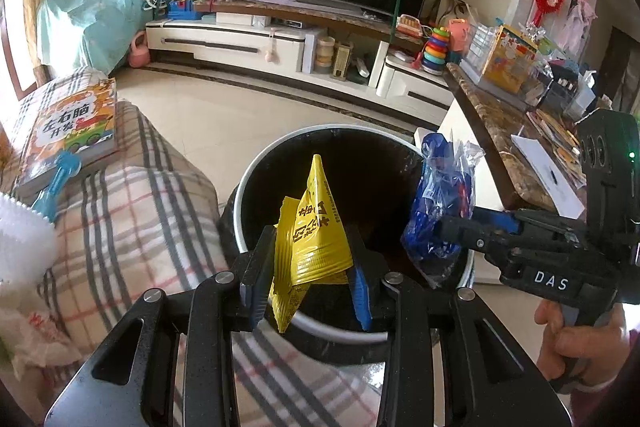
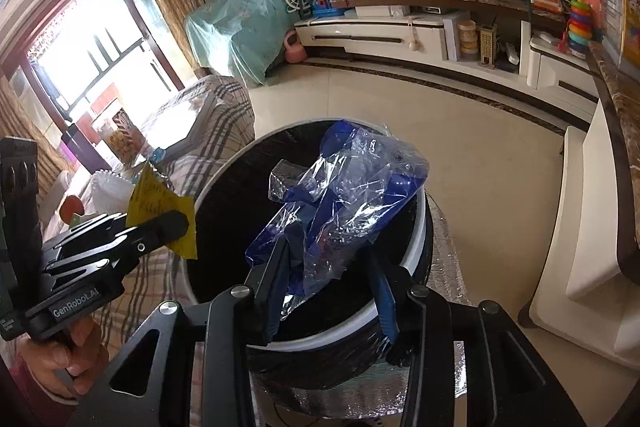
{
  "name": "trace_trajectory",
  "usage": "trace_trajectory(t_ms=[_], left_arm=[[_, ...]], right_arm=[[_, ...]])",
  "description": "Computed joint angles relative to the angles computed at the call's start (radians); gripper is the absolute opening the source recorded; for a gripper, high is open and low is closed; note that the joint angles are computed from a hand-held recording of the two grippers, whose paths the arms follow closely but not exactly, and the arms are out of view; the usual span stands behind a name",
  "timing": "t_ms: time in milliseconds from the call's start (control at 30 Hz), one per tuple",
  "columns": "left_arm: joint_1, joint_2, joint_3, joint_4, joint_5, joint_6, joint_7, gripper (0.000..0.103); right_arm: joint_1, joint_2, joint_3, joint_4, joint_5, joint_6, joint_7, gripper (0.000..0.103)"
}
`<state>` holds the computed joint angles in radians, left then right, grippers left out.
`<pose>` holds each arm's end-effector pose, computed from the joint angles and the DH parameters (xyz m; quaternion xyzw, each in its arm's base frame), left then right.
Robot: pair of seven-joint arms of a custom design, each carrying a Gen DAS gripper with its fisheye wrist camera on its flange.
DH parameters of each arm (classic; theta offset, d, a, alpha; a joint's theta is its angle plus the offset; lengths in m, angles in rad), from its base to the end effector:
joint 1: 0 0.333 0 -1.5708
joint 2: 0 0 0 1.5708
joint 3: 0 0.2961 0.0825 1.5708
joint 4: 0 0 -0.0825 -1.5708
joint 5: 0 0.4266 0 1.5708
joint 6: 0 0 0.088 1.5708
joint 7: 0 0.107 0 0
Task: Collect trash
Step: 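Carry both items to the black bin and open both tools to drop them, then grasp the orange snack wrapper with the left tool while the right tool grasps the white plastic bag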
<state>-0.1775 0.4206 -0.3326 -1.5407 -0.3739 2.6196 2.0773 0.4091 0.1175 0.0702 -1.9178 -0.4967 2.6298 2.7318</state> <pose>0.6799 -0.3270 0.4645 -0.3989 0.8358 -0.3674 0.0862 0.5867 0.3164 0.4583 -0.5508 0.7650 -0.1642 0.2906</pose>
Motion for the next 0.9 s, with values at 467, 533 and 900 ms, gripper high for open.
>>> trace_trajectory(t_ms=[467, 533, 900], left_arm=[[0.0, 0.044, 0.001, 0.043, 0.019, -0.024, -0.025, 0.058], [0.015, 0.025, -0.005, 0.015, -0.003, -0.015, -0.018, 0.059], [0.106, -0.2, 0.0, -0.297, -0.245, 0.053, 0.123, 0.064]], right_arm=[[0.007, -0.002, -0.006, 0.014, -0.016, -0.029, -0.005, 0.062], [0.01, -0.01, -0.004, 0.01, -0.042, -0.035, 0.027, 0.063], [0.038, -0.032, 0.027, -0.014, -0.184, -0.005, 0.259, 0.088]])
